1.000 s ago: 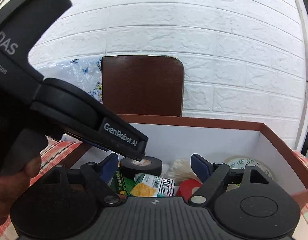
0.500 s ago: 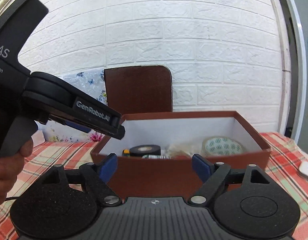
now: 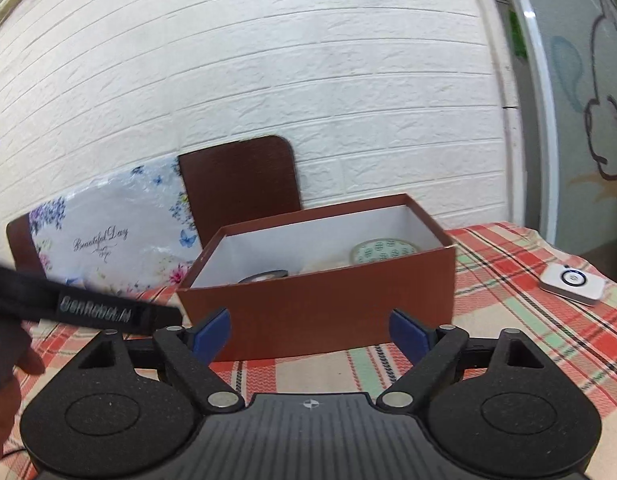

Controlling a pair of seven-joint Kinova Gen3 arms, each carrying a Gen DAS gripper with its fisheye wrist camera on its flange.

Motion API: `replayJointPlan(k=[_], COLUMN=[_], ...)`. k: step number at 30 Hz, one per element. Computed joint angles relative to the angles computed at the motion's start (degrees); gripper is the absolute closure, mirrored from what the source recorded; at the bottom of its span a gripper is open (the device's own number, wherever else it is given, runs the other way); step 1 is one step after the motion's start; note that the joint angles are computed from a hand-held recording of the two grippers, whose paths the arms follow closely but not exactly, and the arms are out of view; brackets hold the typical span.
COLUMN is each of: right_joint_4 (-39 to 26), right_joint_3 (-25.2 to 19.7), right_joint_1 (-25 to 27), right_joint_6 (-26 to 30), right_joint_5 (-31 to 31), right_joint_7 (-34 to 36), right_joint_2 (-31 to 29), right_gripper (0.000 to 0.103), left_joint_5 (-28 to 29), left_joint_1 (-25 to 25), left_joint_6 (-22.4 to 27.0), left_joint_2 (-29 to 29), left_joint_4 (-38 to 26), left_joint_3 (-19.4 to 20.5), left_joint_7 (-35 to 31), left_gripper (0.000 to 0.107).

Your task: Organize objects

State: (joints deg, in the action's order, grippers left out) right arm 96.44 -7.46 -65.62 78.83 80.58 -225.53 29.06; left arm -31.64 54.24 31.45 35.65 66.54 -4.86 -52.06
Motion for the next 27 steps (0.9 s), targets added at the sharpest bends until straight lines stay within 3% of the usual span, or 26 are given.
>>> replayJointPlan(k=[5,13,25,27], right_joint_4=[1.8,2.4,4.5,5.4], right_joint_3=[-0.8,-2.1,-2.9,-3.2], right_joint_1=[-0.8,-2.5,-2.9,-2.6], right_joint_6=[1.2,4.4,6.0,5.7], right_joint_5=[0.1,0.8,1.4,1.5], right_joint_7=[-4.4,-5.2,-8.6,-9.6], right_joint_2=[-2.1,-2.1,-2.5,-2.7], right_gripper=[0.004,0.001,0.001,0.001], left_joint_5=[-2.0,-6.6,-22.2,-23.9], left_joint_1=[2.5,4.1,10.4,10.7], left_joint_6=[2.5,5.0,6.2,8.8], left_joint_2=[-1.0,-2.1,-1.7,-0.8], left_joint_4=[1.5,3.1,5.3,4.1], left_joint_3=[-1.8,-1.5,-5.7,-4.9], left_joint_7=[3.6,7.8,22.6,23.2], left_gripper=[0.004,0.004,0.004,0.004])
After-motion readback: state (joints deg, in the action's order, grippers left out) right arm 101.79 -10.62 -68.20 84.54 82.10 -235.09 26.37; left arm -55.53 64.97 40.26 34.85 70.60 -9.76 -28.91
